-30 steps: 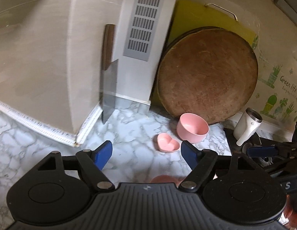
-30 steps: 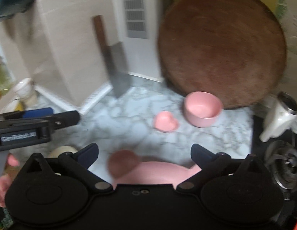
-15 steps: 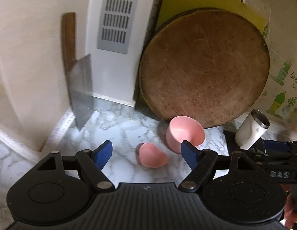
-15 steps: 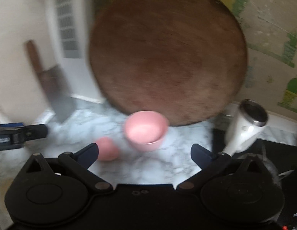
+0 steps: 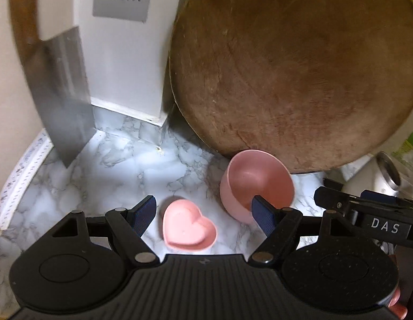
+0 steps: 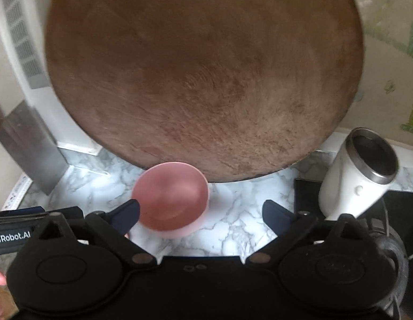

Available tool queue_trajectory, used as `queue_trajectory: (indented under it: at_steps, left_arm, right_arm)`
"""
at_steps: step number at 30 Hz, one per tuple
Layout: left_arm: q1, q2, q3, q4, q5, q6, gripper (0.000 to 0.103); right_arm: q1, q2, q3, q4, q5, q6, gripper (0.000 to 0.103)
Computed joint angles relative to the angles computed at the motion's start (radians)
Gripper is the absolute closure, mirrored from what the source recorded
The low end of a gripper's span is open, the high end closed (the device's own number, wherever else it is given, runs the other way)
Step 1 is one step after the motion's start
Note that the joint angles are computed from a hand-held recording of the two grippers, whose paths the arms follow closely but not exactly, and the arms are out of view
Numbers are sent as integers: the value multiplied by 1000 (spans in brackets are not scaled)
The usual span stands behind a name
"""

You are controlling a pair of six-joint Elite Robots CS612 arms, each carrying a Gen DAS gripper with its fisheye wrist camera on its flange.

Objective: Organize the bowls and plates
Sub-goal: 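Move both grippers to the pink bowl and close on its rim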

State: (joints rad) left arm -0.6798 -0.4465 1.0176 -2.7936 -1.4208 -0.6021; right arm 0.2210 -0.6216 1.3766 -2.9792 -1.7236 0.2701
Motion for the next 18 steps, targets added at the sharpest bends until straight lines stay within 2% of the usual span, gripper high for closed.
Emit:
queue_trajectory:
  at_steps: [7, 14, 18]
  left_arm:
    - [15, 89, -164, 131, -48, -44, 25]
    - [17, 156, -281, 202, -57, -60, 26]
    - [19, 188, -338, 231, -73, -60, 42]
  right_arm:
    - [-26, 45, -68, 88, 70, 44, 19]
    - [-37, 77, -115, 142, 104, 67, 30]
    - [-38, 92, -140, 164, 105, 75, 37]
